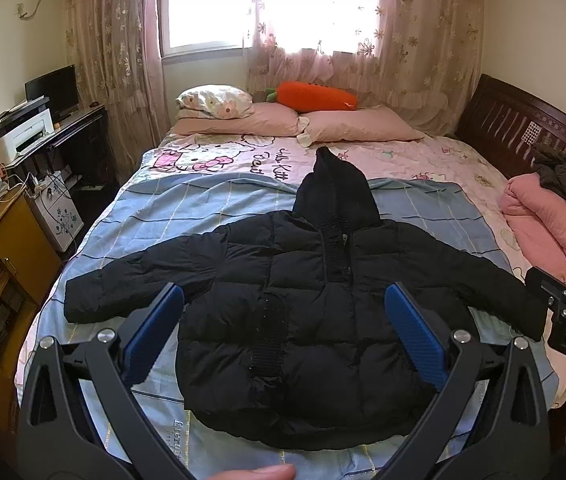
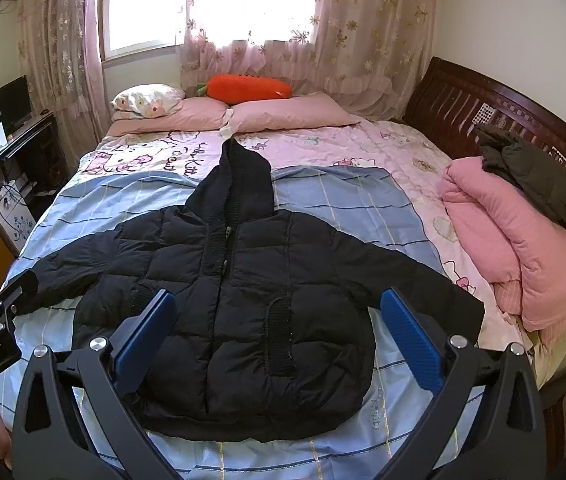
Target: Fold large clothes
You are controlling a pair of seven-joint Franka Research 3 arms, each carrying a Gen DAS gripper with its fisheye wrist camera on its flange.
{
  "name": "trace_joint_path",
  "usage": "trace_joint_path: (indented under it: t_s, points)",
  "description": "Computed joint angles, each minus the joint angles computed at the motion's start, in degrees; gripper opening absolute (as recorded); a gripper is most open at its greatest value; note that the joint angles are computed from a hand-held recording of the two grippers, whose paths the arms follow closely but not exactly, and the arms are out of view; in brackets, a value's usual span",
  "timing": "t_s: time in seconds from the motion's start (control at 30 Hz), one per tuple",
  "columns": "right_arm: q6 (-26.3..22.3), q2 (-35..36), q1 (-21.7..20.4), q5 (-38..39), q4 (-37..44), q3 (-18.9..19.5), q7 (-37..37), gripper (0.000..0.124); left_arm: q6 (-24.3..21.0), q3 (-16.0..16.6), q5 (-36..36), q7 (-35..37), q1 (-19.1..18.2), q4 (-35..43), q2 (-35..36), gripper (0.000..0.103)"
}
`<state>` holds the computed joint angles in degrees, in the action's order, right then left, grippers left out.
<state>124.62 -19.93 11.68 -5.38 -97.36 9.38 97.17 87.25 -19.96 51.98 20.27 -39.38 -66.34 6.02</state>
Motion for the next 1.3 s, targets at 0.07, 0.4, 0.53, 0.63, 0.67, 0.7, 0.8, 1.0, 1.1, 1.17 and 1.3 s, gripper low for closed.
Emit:
trace_joint_path:
  t_s: [0.07,0.4,0.53,0.63,0.67,0.7,0.8,1.0,1.1,1.17,1.3]
  points:
    - [-0.4,0.3,0.0,-0.2,0.5,0.1,0.1,0.102,-0.1,0.0,0.1,-0.1,-0.1,0.2,0.1,0.101]
    - [-0.2,0.4,0.1,-0.2,0.2,-0.1,0.2,0.102,-0.1,-0.2,-0.3,-0.1,0.2,-0.6,-0.5,0.101]
    - [-0.4,0.5,0.1,-0.3,0.6,0.0,0.3,0.102,0.4,-0.3,-0.6,-0.1,0.6,-1.3,-0.8,0.101]
    - [-0.4,0.4,0.2,-0.2,0.4,-0.1,0.2,0.102,0.5,-0.4,-0.7,0.0,0.8,-1.5,-1.0,0.101]
    - [-0.4,0.4,0.2,-0.2,0.4,-0.1,0.2,0.102,0.5,-0.5,-0.7,0.0,0.8,-1.5,-1.0,0.101]
    - [-0.3,0.4,0.1,-0.3,0.3,-0.1,0.3,0.102,0.5,-0.5,-0.9,0.0,0.9,-1.6,-1.0,0.101]
    - [-0.2,0.4,0.2,-0.1,0.2,-0.2,0.1,0.102,0.4,-0.6,-0.9,0.0,0.9,-1.5,-0.9,0.101]
    - [-0.3,0.4,0.1,-0.1,0.3,-0.1,0.1,0.102,0.2,-0.5,-0.9,0.3,0.7,-0.9,-0.7,0.101]
    - [-0.4,0.4,0.2,-0.1,0.3,-0.2,0.0,0.102,0.2,-0.5,-0.7,0.4,0.6,-1.0,-0.7,0.101]
    - [-0.2,0.4,0.2,-0.1,0.2,-0.1,0.0,0.102,-0.2,-0.6,-0.3,0.5,0.3,-0.7,-0.4,0.101]
    - [-0.1,0.3,0.2,0.0,-0.1,-0.2,0.0,0.102,-0.4,-0.5,-0.2,0.4,0.1,-0.7,-0.3,0.101]
